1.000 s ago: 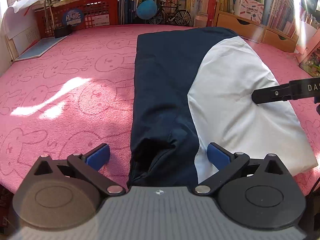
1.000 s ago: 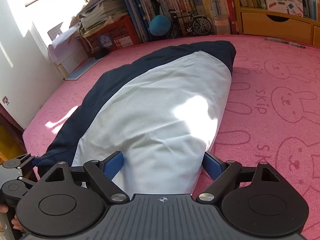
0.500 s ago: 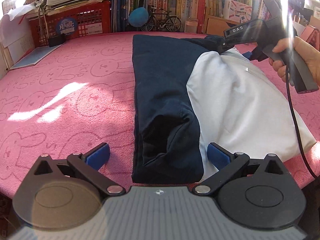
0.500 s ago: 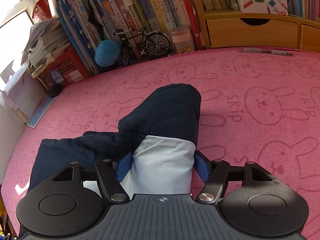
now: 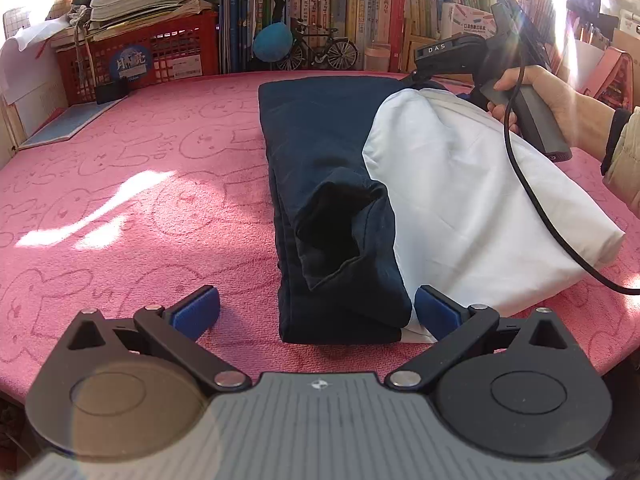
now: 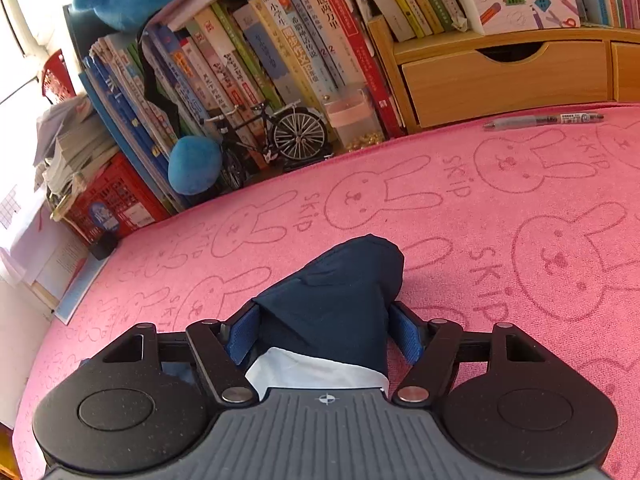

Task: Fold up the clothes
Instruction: 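Grasp the navy end of the bundle with the right gripper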

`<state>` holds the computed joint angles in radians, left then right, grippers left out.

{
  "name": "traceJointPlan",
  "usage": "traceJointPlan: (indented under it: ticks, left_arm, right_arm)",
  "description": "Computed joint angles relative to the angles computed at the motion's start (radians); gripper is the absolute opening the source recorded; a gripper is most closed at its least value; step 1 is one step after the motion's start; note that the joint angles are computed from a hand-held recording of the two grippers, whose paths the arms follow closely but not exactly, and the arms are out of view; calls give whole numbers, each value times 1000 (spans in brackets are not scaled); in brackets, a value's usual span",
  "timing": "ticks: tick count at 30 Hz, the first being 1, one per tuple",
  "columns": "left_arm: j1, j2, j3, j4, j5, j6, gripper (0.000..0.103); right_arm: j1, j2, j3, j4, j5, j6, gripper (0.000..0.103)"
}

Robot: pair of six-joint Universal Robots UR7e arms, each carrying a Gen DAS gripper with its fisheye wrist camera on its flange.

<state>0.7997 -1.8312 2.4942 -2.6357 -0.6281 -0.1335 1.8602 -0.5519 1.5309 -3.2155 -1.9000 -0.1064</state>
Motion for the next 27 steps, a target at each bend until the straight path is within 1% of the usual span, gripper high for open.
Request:
traceJointPlan:
  ticks: [3, 5, 6, 8, 10, 12, 14, 15, 17, 19, 21, 22, 24, 25, 26, 27]
  left_arm:
    - [-2, -3, 2, 2, 1, -1, 103]
    - [-3, -2, 3, -1, 3, 0, 103]
    - [-4, -2, 4, -5, 4, 2, 103]
    - [-4, -1, 9, -19, 5, 9, 103]
    - [-4, -1, 10, -24, 6, 12, 103]
    - [-4, -1, 12, -28, 6, 14, 103]
    - [-5, -4, 14, -33, 5, 18, 103]
    - [-5, -5, 15, -35, 4, 21, 103]
    - [-4, -9, 16, -37, 1, 25, 103]
    - [-2, -17, 10, -21, -7, 18, 103]
    - [-1, -31, -3, 25, -15, -10, 103]
    - [0, -42, -12, 56, -24, -34, 103]
    - [4, -65, -34, 123, -46, -93, 103]
    - [2, -78, -40, 143, -52, -117, 103]
    - [-1, -92, -43, 157, -57, -140, 103]
    - [-5, -105, -46, 170, -61, -163, 103]
  right_arm:
    - [-1, -18, 42, -92, 8, 21, 78]
    - [9, -36, 67, -138, -7, 5, 80]
    - [17, -46, 77, -152, -26, -5, 85]
    - [30, -69, 106, -170, -50, -35, 90]
    - [36, -113, 163, -175, -33, -70, 91]
    - [33, -169, 244, -176, 15, -106, 96]
    - [32, -225, 340, -188, 56, -166, 98]
    - [35, -248, 385, -200, 66, -202, 99]
    - [52, -287, 501, -286, 68, -319, 99]
    - [77, -310, 610, -394, 70, -462, 101]
    - [106, -325, 713, -496, 73, -608, 103]
    - [122, -328, 753, -527, 73, -674, 103]
    - [161, -323, 819, -561, 65, -800, 103]
    - [180, -304, 842, -590, 54, -858, 103]
    - [197, -280, 858, -626, 41, -907, 103]
    - [212, -244, 862, -677, 20, -937, 103]
